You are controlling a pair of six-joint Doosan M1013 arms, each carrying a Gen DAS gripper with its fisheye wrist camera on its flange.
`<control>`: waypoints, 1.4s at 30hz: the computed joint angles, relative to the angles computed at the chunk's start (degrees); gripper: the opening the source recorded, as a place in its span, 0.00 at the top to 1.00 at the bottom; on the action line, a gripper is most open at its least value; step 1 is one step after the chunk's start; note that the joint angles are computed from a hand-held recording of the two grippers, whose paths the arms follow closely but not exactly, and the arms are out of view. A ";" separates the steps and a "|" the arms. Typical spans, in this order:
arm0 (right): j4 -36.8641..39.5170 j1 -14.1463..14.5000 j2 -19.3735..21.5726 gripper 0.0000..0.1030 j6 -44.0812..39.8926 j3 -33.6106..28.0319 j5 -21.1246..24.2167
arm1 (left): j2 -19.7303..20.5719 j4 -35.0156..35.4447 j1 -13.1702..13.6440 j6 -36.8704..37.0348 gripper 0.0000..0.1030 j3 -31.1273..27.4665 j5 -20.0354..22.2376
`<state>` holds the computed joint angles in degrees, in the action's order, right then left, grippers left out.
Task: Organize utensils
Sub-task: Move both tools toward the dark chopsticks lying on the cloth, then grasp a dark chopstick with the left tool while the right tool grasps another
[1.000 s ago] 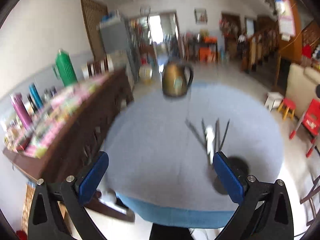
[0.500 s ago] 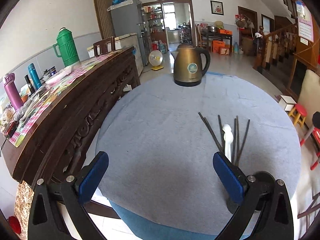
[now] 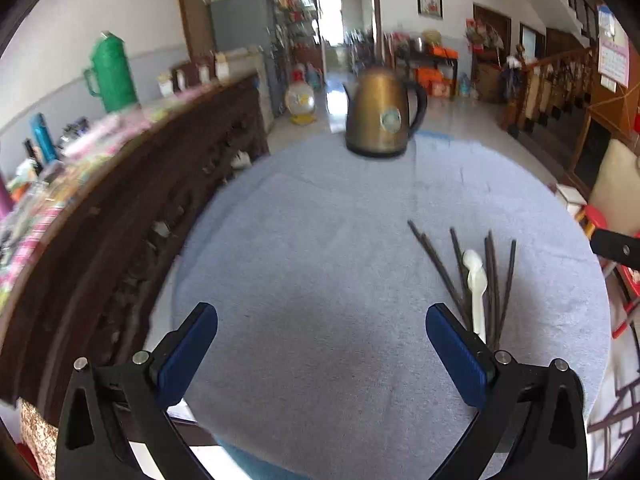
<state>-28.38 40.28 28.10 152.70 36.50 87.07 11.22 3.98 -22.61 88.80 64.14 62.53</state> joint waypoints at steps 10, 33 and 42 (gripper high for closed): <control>16.74 -11.68 0.11 0.35 5.03 9.11 -3.52 | 15.57 -8.59 0.00 -0.87 0.08 -16.91 14.38; 16.30 -15.86 8.60 0.90 -5.51 2.84 -3.58 | 39.72 -15.43 -3.25 -14.33 0.93 -54.46 37.49; 11.69 -14.91 1.31 0.91 -1.93 12.95 -18.73 | 27.79 -19.47 -2.15 -9.01 0.94 -35.72 23.37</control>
